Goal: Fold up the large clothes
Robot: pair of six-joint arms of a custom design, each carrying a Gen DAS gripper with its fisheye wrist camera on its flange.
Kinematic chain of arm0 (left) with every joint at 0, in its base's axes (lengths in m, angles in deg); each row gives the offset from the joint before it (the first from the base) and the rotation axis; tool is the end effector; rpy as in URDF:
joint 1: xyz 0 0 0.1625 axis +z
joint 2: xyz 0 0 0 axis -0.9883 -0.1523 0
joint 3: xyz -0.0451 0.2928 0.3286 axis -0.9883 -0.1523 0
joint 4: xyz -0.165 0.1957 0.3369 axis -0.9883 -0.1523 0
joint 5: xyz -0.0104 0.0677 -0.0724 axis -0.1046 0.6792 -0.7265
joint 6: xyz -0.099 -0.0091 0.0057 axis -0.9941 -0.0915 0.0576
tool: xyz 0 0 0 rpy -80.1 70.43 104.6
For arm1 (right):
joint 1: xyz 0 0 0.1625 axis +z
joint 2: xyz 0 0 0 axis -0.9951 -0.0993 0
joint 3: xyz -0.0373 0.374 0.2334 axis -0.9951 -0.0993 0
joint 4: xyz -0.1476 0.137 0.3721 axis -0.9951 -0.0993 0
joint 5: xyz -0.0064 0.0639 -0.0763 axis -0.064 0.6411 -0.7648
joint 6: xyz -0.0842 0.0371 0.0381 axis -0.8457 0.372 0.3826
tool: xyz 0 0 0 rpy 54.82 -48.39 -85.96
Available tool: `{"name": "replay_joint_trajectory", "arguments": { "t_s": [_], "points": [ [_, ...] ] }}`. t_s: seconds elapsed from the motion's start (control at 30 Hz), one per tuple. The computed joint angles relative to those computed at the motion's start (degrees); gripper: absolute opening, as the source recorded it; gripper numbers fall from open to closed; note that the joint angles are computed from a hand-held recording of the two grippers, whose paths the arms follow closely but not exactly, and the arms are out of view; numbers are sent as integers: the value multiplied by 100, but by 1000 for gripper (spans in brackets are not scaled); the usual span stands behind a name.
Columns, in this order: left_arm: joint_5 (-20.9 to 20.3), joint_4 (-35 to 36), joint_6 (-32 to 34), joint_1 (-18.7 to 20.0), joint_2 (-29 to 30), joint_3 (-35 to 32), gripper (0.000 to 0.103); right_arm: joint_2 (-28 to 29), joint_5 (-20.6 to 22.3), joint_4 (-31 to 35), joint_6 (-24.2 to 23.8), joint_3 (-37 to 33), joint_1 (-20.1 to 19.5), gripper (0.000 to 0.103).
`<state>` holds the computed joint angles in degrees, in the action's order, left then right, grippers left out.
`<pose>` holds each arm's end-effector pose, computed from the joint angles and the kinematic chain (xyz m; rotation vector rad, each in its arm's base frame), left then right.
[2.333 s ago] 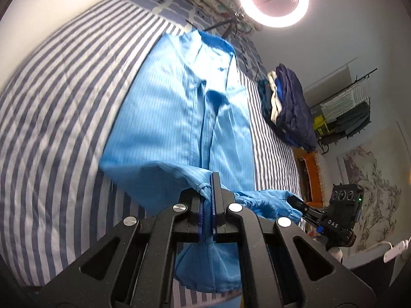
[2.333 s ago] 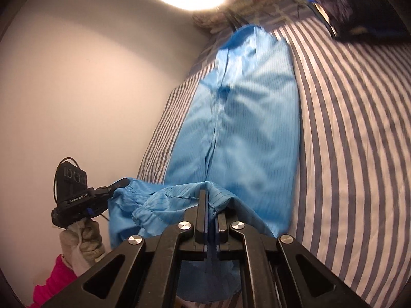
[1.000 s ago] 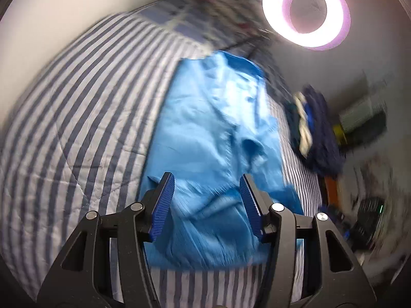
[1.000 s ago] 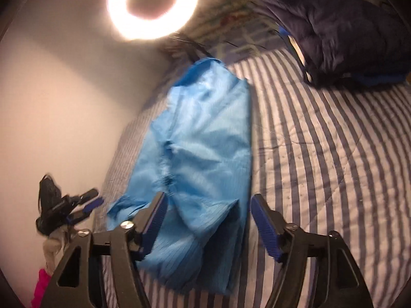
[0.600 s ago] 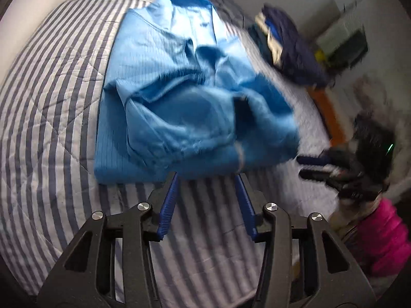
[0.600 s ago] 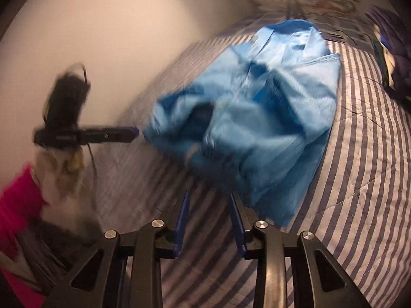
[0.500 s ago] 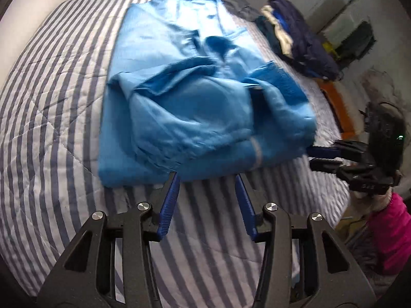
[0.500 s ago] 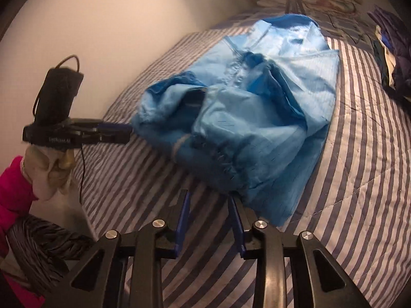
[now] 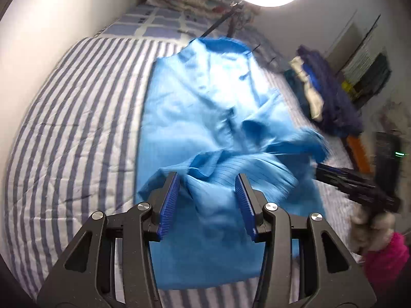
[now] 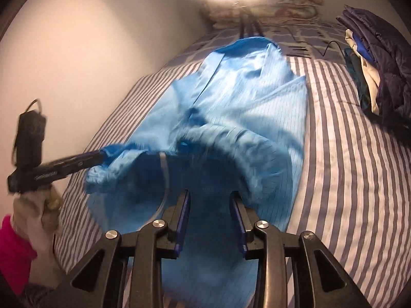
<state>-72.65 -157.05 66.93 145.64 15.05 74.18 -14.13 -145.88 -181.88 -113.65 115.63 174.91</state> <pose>-0.2079 -0.8291 0.1390 0.5383 2.7267 -0.6246 0.1084 -0.7746 0.2281 0.4757 -2.5968 0.6043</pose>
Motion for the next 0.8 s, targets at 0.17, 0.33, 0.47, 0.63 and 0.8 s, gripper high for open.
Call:
{"name": "replay_joint_trajectory", "arguments": {
  "t_s": [0.17,0.33,0.47,0.63,0.8],
  "points": [
    [-465,178,467,-34,-352,445,46,213,62,103,123,-360,-85,34],
    [-70,666,565,-10,13,114,46,142,114,167,85,-299,-167,34],
    [200,742,259,124,510,-679,46,72,50,206,78,-206,-175,34],
    [362,649,-118,274,1076,-1621,46,55,-279,362,24,-115,-203,34],
    [446,592,-107,272,1072,-1622,46,57,-513,402,16,-100,-209,34]
  ]
}}
